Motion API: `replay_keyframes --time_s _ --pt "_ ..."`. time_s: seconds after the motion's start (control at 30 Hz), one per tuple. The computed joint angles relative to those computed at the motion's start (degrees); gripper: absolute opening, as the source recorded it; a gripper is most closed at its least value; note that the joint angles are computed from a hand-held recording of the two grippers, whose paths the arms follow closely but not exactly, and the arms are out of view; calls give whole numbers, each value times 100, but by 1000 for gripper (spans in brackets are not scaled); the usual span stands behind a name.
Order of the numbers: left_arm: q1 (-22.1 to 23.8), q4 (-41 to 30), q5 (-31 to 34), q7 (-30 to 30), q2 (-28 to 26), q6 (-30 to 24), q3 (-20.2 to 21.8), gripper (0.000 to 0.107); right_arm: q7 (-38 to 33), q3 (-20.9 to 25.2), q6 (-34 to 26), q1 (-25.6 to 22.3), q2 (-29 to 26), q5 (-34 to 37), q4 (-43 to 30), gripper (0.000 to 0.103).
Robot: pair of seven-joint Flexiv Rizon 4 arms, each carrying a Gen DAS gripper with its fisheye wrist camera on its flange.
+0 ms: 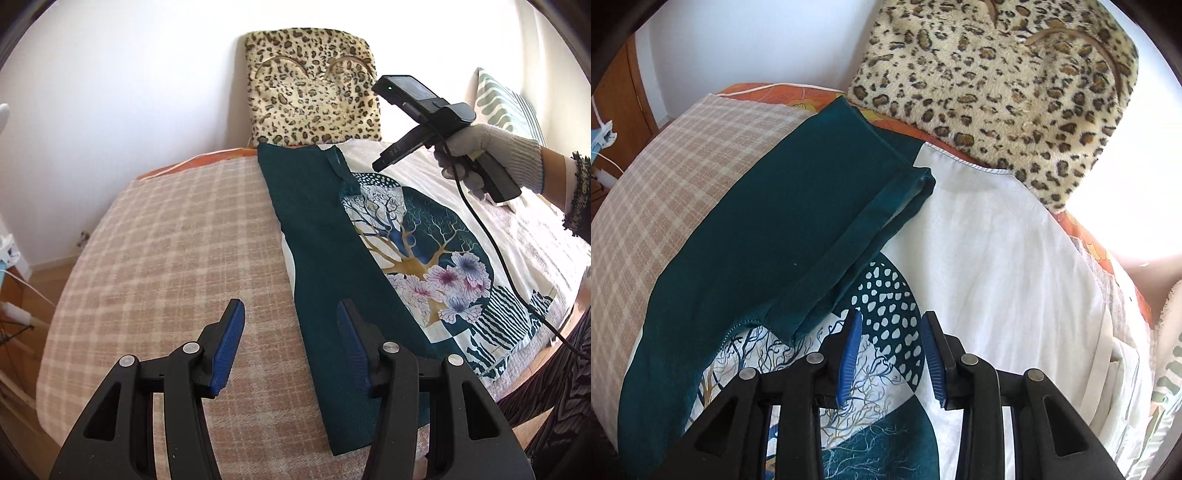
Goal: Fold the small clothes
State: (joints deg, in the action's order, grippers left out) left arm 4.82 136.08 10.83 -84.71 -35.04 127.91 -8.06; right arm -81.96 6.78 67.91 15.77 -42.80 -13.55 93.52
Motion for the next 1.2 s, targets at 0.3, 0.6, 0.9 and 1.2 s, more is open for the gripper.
replay_keyframes --time_s 0.3,0.6,0.9,1.2 --pt "181 -54 623 2 -62 -28 -465 51 -99 670 1275 -1018 752 1078 1068 52" --pt "-873 -257 380 122 -194 12 -633 54 -777 1485 1406 -2372 1045 1791 1148 57" --pt "-1346 -1011 491 228 -696 -625 -1318 61 -1900 1680 823 -3111 944 2572 614 57" --pt "-2137 -1579 24 763 -898 -1279 -1201 61 -2542 1433 307 -3122 481 3176 -119 58"
